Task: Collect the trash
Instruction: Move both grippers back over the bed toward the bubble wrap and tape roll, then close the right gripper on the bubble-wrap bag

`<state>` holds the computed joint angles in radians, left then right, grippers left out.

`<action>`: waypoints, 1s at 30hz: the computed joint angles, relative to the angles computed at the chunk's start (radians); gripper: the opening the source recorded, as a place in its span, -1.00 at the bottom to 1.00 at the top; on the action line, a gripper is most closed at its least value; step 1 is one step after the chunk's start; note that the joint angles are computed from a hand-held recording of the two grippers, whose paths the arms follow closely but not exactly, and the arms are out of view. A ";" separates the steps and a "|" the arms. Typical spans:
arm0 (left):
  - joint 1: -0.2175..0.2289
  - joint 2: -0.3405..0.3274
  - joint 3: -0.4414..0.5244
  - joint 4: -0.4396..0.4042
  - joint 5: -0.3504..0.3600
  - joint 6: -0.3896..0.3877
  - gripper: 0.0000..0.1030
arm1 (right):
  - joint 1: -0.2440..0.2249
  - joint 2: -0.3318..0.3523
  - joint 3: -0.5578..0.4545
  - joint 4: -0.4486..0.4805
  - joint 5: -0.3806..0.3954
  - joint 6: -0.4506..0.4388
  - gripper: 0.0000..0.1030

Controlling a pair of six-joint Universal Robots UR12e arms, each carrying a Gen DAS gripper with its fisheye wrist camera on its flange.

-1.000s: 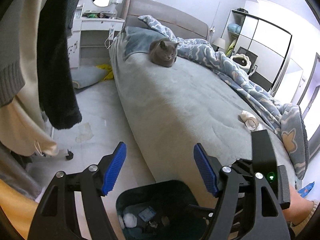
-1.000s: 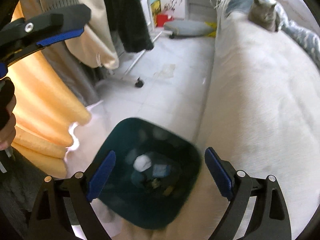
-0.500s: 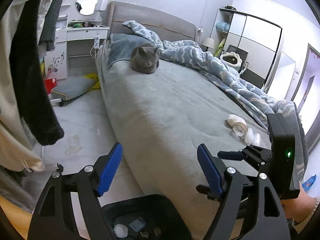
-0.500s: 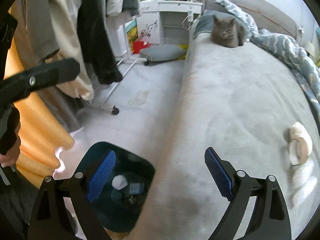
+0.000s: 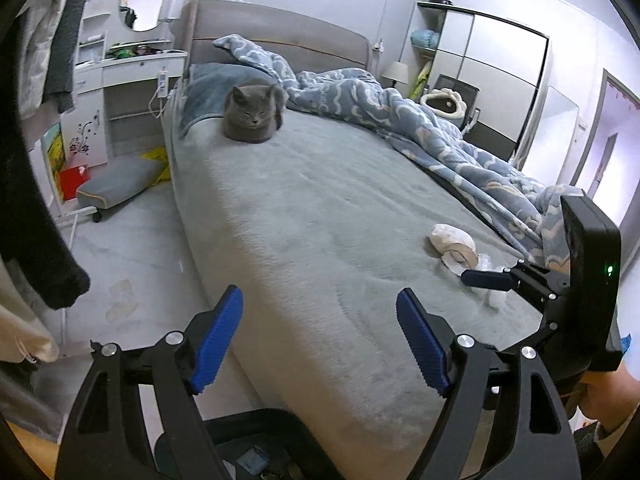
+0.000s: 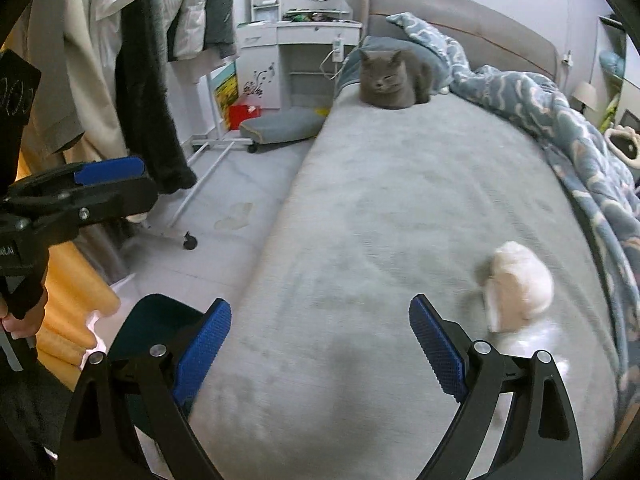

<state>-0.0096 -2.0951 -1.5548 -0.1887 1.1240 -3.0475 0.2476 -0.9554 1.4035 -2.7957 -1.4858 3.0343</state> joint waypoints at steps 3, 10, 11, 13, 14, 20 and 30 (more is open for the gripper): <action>-0.013 -0.009 0.017 -0.014 0.001 0.009 0.59 | -0.011 -0.010 0.018 -0.020 -0.020 -0.001 0.78; -0.037 -0.034 0.056 -0.033 -0.011 0.007 0.59 | -0.041 -0.034 0.058 -0.061 -0.056 0.000 0.78; -0.041 -0.039 0.065 -0.039 -0.013 0.005 0.59 | -0.046 -0.037 0.064 -0.066 -0.059 0.003 0.78; -0.048 -0.046 0.075 -0.046 -0.015 0.002 0.59 | -0.057 -0.043 0.074 -0.074 -0.063 0.008 0.78; -0.051 -0.049 0.080 -0.050 -0.017 0.001 0.59 | -0.061 -0.046 0.080 -0.078 -0.066 0.009 0.78; -0.073 -0.076 0.122 -0.070 -0.027 -0.002 0.59 | -0.093 -0.064 0.119 -0.090 -0.082 0.008 0.78; -0.107 -0.113 0.174 -0.141 -0.061 0.125 0.59 | -0.129 -0.073 0.147 -0.067 -0.046 0.013 0.78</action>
